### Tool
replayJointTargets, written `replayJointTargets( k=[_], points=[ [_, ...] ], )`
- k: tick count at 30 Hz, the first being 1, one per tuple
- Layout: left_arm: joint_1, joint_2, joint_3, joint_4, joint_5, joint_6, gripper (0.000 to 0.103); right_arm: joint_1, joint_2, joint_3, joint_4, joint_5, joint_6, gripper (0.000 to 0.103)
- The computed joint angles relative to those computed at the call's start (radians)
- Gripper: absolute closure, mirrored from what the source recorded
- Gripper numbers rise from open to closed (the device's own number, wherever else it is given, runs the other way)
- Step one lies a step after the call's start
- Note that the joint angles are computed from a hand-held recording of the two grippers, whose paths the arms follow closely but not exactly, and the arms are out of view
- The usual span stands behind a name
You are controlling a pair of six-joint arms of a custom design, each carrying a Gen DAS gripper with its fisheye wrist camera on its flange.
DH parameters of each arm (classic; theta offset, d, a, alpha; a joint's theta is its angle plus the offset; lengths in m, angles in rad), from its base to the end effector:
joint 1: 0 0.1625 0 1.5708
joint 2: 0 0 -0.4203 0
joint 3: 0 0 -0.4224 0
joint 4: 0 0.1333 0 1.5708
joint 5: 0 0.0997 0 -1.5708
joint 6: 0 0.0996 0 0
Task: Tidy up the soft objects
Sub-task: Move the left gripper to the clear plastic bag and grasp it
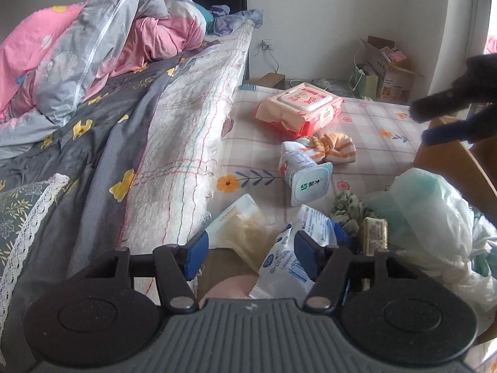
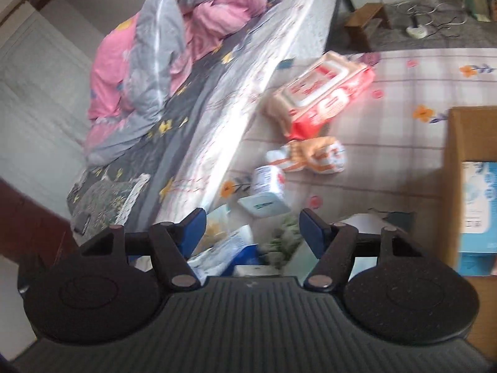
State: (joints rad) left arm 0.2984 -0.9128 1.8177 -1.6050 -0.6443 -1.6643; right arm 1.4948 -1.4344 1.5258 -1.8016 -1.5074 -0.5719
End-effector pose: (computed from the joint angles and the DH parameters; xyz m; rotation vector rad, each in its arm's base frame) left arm -0.4501 -0.3612 0.0481 0.0676 2.0894 -0.9149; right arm 0.0944 -0.5992 0.4558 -0.7716 3.0199 -0.2377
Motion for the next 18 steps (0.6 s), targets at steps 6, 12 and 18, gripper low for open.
replayJointTargets(
  k=[6, 12, 18],
  points=[
    [0.040, -0.051, 0.089, -0.180, -0.024, 0.008, 0.048, 0.095, 0.092, 0.049, 0.027, -0.042, 0.033, 0.044],
    [0.080, -0.085, 0.121, -0.277, -0.082, 0.014, 0.051, 0.135, 0.210, 0.070, 0.013, -0.133, 0.069, 0.045],
    [0.124, -0.116, 0.156, -0.372, -0.147, 0.022, 0.051, 0.157, 0.294, 0.075, -0.034, -0.235, 0.078, 0.044]
  ],
)
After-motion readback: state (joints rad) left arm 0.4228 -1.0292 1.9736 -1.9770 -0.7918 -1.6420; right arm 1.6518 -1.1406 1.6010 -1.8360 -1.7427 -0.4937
